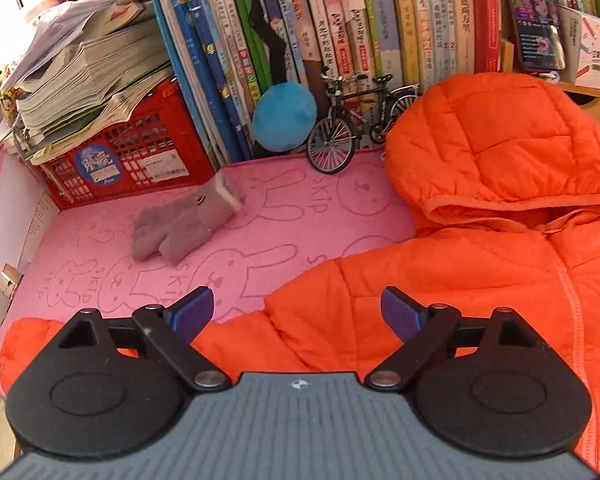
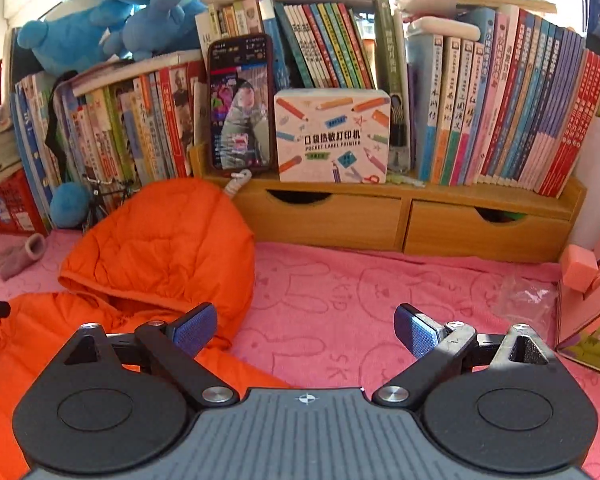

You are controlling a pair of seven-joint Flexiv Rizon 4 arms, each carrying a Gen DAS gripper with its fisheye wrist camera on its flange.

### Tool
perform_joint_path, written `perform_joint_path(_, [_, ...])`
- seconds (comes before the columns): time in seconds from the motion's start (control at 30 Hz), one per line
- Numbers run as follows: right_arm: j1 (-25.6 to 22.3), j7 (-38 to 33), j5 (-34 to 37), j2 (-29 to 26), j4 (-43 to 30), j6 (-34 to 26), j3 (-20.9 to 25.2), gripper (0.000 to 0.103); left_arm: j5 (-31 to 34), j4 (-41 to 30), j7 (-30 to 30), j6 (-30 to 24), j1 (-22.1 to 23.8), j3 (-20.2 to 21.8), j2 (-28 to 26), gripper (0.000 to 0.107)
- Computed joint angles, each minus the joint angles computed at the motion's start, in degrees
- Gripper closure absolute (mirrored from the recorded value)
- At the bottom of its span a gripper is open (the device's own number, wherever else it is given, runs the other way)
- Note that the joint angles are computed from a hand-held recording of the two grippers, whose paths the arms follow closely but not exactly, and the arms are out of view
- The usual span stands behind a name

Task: Fold clothes
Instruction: 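Move the right tool to the orange hood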

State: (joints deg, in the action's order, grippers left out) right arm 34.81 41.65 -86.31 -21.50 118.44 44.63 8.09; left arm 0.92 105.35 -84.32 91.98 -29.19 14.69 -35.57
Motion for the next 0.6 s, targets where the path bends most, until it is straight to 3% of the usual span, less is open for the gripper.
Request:
perform_joint_path(0.2, [-5.2, -1.7, -8.9, -6.8, -11.2, 11.1, -4.7, 0.009, 0.0, 0.9, 5.5, 0.2, 4.4, -8.4, 0.7, 0.015])
perform_joint_path(0.37, [-5.1, -9.8, -3.9, -14.8, -20.8, 17.3, -7.0, 0.015, -1.1, 1.3, 5.0, -2.3, 3.5, -7.5, 0.8, 0.015])
perform_joint_path(0.5, [-3.2, -16.2, 2.0, -18.5, -24.6, 19.2, -8.9, 0.023, -1.0, 1.1, 2.2, -4.5, 2.0, -4.8, 0.7, 0.015])
perform_joint_path(0.6, [-1.6, -19.2, 4.7, -20.3, -26.5, 20.0, -10.7, 0.024, -0.6, 0.6, -0.4, -6.7, 2.1, -3.8, 0.7, 0.015])
